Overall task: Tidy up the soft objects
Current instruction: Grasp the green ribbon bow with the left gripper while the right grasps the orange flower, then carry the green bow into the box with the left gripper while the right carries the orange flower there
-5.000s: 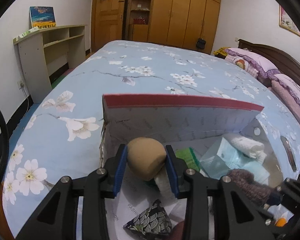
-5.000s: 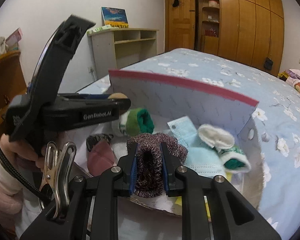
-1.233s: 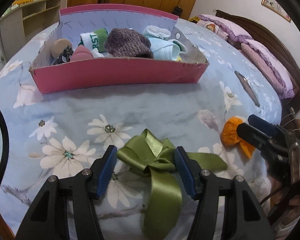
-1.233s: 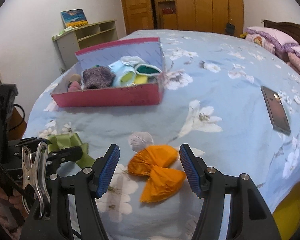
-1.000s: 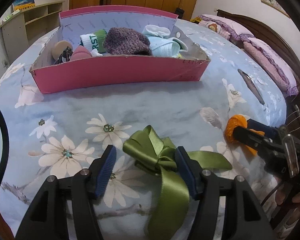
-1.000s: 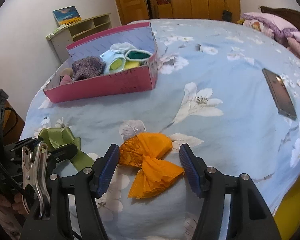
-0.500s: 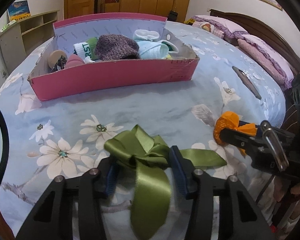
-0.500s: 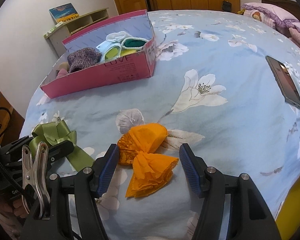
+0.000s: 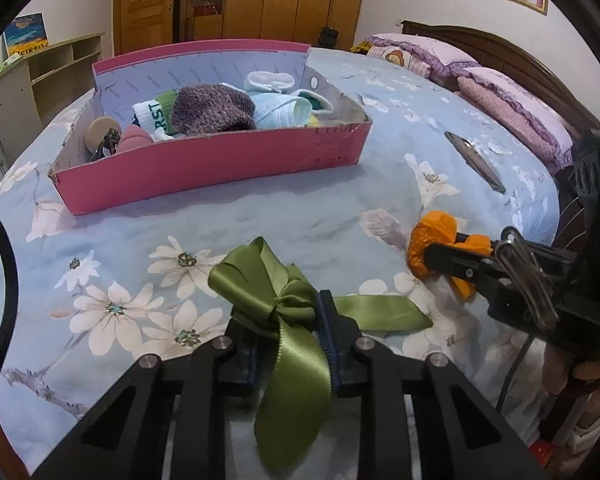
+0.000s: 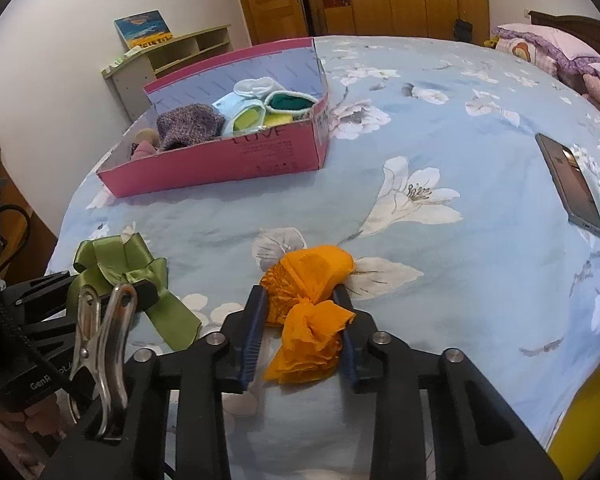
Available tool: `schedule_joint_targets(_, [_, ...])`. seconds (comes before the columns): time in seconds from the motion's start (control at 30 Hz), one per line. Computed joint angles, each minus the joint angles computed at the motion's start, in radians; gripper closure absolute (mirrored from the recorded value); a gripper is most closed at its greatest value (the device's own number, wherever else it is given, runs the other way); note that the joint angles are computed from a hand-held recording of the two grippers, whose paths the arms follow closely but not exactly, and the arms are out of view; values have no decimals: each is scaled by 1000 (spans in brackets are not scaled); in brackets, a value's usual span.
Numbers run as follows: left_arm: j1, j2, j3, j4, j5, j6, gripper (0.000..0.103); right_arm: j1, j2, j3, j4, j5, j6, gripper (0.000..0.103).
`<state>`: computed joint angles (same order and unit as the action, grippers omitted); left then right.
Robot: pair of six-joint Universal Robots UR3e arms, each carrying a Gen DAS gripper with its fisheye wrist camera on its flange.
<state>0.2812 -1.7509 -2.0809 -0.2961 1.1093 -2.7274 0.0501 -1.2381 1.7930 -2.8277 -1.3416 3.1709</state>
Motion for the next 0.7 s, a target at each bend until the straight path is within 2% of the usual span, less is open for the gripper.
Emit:
schedule_joint_targets(0.07, [7,8,-7,-4,-11,5,82,1,-6,7,-13,-3,4,76])
schedule_joint_targets(0.2, [35,41,-19,-38,-51,31,86,-2,-21,23,-37,-2,17,78])
schedule_joint_targets(0.4, [67,86,-35,-69,-101,47,87,-5,-39,40,-67,22,32,82])
schedule_joint_targets(0.43, [72,92,-38,-71,-105,50,87,-2,-41,40,-70,22,31,85])
schedule_joint_targets(0.7, [107,135,-56,-85,-137,59,88,21,-54,38,-94,30,26,86])
